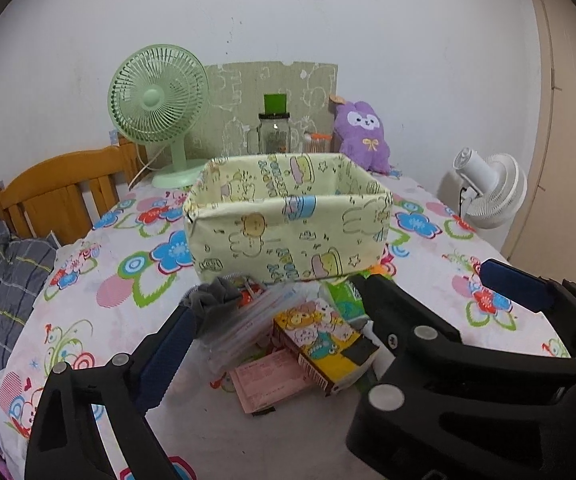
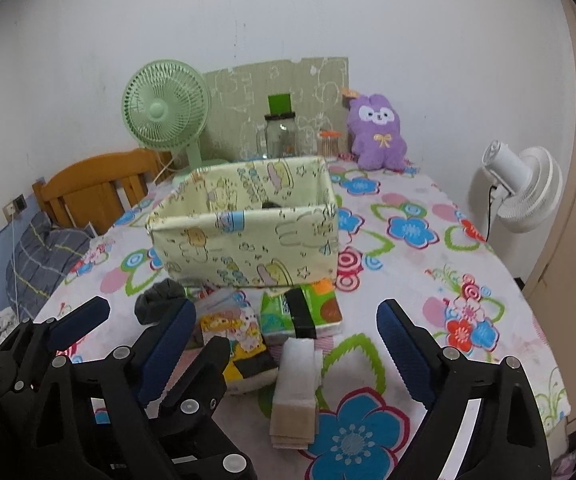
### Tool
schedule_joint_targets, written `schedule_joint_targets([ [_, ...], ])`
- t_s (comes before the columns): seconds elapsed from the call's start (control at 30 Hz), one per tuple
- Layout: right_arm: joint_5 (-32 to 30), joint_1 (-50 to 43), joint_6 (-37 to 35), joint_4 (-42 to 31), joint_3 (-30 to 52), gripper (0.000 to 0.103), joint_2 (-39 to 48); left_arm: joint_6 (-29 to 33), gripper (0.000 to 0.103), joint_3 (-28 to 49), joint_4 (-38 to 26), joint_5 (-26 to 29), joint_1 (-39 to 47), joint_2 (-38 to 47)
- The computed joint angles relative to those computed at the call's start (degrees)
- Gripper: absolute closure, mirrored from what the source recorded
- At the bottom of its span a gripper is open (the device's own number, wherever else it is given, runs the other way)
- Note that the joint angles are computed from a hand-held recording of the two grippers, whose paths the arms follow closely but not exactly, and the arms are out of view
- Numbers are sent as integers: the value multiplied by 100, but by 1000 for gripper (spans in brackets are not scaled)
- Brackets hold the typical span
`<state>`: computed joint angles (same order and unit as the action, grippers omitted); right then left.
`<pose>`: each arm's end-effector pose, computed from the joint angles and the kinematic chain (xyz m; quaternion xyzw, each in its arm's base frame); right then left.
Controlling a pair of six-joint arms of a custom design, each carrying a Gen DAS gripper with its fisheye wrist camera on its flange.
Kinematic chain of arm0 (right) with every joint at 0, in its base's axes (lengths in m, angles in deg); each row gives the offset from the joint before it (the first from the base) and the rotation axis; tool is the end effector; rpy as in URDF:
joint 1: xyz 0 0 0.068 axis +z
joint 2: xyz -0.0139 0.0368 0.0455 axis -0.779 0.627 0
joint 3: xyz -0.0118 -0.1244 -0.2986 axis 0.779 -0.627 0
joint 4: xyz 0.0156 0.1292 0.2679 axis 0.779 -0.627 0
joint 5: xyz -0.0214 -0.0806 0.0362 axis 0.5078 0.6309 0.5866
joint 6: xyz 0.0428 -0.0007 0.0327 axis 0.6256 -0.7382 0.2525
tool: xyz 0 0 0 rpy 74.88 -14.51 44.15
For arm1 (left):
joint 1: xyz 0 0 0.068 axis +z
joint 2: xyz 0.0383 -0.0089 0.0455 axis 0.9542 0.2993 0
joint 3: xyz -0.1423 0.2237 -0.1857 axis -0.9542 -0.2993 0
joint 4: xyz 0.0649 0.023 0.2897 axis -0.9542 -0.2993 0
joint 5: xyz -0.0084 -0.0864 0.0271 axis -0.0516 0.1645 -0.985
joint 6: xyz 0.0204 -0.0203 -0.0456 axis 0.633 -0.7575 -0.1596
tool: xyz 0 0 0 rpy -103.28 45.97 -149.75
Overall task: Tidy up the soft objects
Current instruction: 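Reach the right tool to the yellow cartoon pack and grasp it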
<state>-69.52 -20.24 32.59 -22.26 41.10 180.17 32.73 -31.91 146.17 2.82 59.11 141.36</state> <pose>0.2636 0.1564 0.0736 -0.1501 0.8758 0.1445 0.4354 0.2228 -0.0413 0.0662 -0.0813 0.8818 0.0405 0.4629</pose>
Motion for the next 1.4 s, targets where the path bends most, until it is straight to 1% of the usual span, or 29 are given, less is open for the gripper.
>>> schedule_joint_targets([
  [0.23,-100,-9,51,83,119,12,424,-13,6,72,269,72,7,579],
  [0.33,-102,8,76,33,204,15,602,8,6,128,329,159,40,829],
  [0.47,-162,1,86,-92,332,16,813,8,7,189,342,277,99,1044],
  [0.73,-534,-46,27,-310,536,16,950,93,7,271,231,559,384,1209],
  [0.9,-563,90,-52,-435,684,16,1028,164,7,248,160,797,567,1181],
  [1.0,-581,137,-72,-570,812,16,1102,233,9,228,191,807,550,1212],
  [1.1,-562,174,-66,-671,924,17,1198,275,10,265,172,851,597,1298],
  [1.13,-566,186,-63,-707,963,21,1231,283,10,276,164,866,624,1326],
  [1.2,-593,206,-72,-804,1039,26,1284,294,10,299,158,881,672,1380],
  [1.27,-611,217,-80,-856,1090,28,1324,289,10,329,147,905,718,1437],
  [1.33,-606,245,-115,-841,1114,38,1368,272,10,358,95,932,765,1444],
  [1.37,-615,253,-134,-840,1117,40,1374,256,10,364,80,963,791,1442],
  [1.4,-654,251,-162,-819,1110,48,1374,232,10,366,65,988,811,1430],
])
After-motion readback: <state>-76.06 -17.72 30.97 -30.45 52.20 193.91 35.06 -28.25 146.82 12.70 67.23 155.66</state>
